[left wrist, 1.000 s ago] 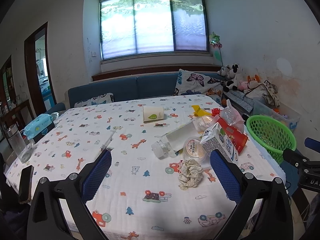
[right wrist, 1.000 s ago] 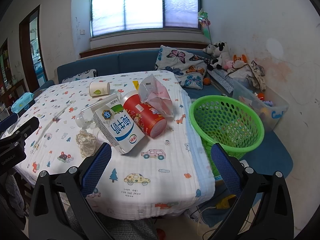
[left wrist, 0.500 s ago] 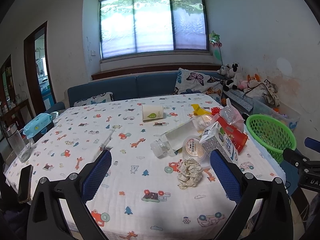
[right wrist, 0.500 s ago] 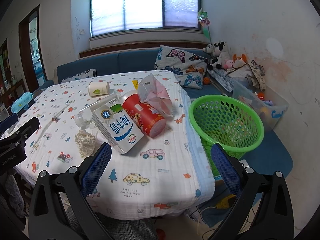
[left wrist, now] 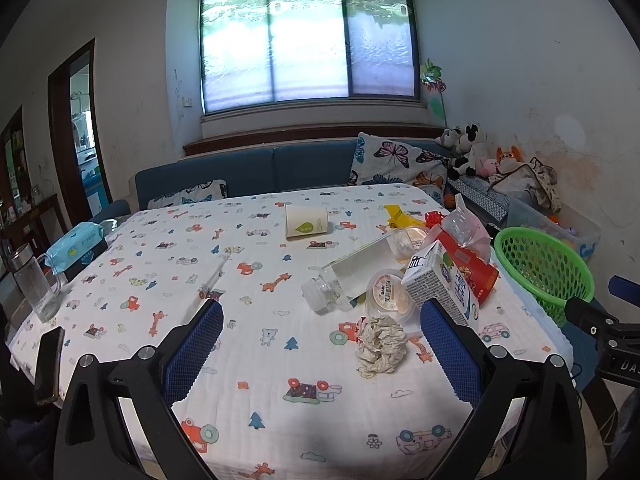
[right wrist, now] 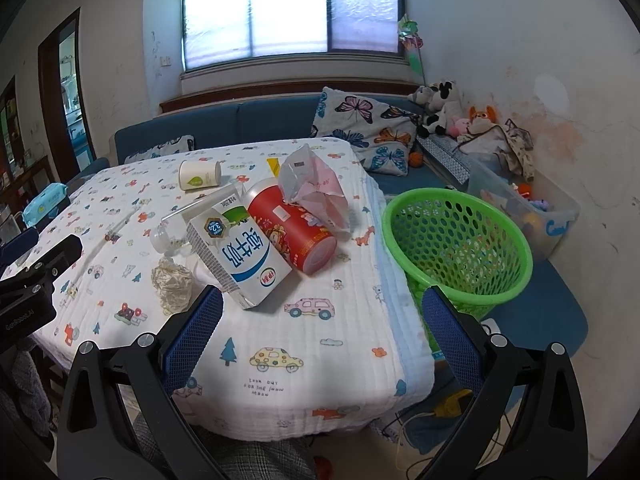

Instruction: Collect trash

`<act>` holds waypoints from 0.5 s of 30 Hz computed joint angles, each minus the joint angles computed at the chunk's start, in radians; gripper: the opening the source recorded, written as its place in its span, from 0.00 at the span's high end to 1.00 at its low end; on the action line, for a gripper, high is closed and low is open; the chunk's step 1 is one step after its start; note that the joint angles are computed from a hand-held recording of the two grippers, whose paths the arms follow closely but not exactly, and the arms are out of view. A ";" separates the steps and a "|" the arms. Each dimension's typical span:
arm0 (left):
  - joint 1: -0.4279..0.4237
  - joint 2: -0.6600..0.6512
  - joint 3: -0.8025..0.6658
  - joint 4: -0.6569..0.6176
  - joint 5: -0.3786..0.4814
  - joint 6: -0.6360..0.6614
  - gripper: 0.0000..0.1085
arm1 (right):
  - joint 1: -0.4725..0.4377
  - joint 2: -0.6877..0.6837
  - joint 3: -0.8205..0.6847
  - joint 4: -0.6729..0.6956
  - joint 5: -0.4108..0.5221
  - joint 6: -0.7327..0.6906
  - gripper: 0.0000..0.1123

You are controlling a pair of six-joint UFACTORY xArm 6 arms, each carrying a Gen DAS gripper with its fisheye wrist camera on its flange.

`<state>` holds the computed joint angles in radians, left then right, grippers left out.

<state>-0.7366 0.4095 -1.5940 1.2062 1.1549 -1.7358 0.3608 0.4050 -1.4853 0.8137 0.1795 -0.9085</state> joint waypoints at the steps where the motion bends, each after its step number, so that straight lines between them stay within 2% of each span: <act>1: 0.001 0.000 -0.001 -0.001 -0.002 0.000 0.11 | -0.001 0.000 -0.001 0.007 0.002 -0.005 0.12; 15: 0.006 0.002 0.002 -0.004 -0.005 -0.003 0.11 | 0.001 0.005 -0.004 -0.002 0.003 0.003 0.12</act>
<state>-0.7303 0.4116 -1.5915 1.2017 1.1497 -1.7390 0.3621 0.4098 -1.4892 0.8120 0.1825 -0.9058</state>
